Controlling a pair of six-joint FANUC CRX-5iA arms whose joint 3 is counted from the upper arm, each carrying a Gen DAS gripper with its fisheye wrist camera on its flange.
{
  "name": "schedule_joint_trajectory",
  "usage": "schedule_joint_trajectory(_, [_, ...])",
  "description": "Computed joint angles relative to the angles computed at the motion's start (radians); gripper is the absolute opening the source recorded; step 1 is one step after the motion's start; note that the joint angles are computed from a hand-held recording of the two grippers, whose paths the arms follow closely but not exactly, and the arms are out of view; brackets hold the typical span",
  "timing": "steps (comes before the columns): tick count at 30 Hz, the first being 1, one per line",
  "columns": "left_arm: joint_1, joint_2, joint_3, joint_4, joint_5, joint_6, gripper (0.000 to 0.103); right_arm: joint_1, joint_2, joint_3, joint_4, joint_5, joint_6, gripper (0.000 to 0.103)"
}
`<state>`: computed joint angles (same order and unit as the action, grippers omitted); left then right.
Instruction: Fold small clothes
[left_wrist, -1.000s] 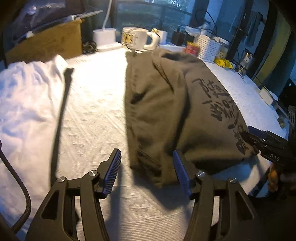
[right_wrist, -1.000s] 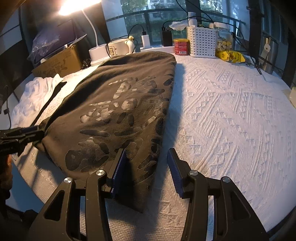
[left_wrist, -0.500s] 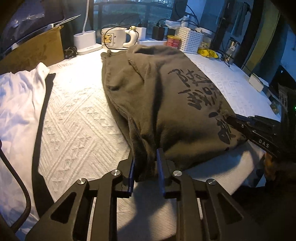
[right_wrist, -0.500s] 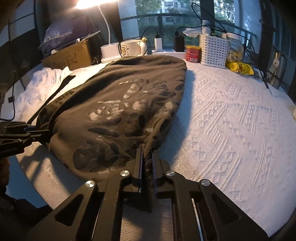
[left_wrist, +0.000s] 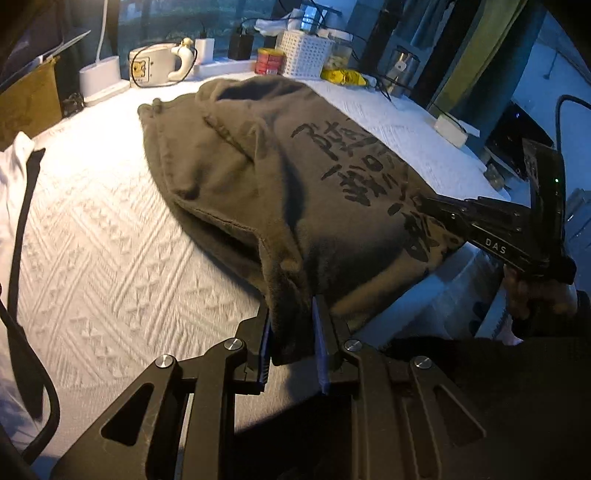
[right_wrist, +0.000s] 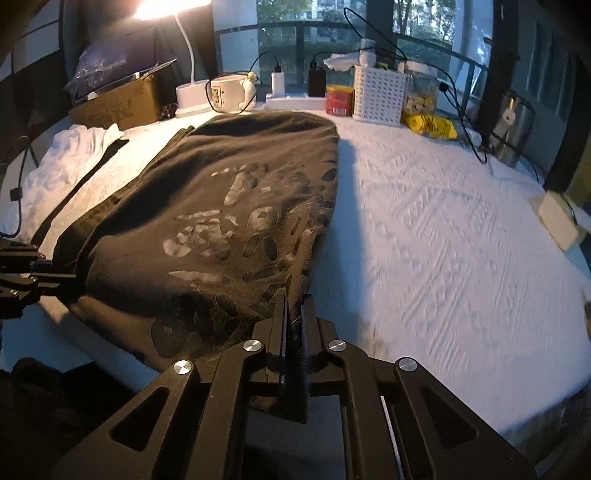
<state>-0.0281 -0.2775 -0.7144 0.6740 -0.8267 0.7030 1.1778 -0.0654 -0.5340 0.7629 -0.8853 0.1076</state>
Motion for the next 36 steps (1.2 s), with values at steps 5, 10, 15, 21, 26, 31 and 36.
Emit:
schedule_joint_trajectory(5, [0.033, -0.011, 0.006, -0.034, -0.046, -0.001, 0.022, 0.009, 0.004, 0.004, -0.024, -0.006, -0.008, 0.008])
schedule_joint_trajectory(10, [0.071, -0.052, 0.018, -0.024, -0.049, 0.035, 0.024, 0.009, -0.002, 0.026, -0.032, -0.054, 0.011, 0.019])
schedule_joint_trajectory(15, [0.088, -0.042, 0.034, 0.006, 0.023, 0.055, 0.049, -0.025, -0.037, 0.02, -0.03, -0.015, 0.013, 0.04])
schedule_joint_trajectory(21, [0.05, 0.059, 0.104, -0.005, 0.091, 0.106, 0.049, -0.086, -0.008, 0.059, -0.031, 0.016, 0.065, 0.041])
schedule_joint_trajectory(26, [0.028, 0.145, 0.17, -0.007, 0.12, 0.129, 0.049, -0.154, 0.034, 0.1, -0.043, 0.066, 0.121, 0.041])
schedule_joint_trajectory(31, [0.024, 0.204, 0.216, 0.017, 0.129, 0.129, 0.049, -0.217, 0.079, 0.144, -0.074, 0.108, 0.188, 0.041])
schedule_joint_trajectory(36, [0.012, 0.268, 0.262, 0.054, 0.145, 0.125, 0.049, -0.266, 0.127, 0.19, -0.108, 0.136, 0.25, 0.041])
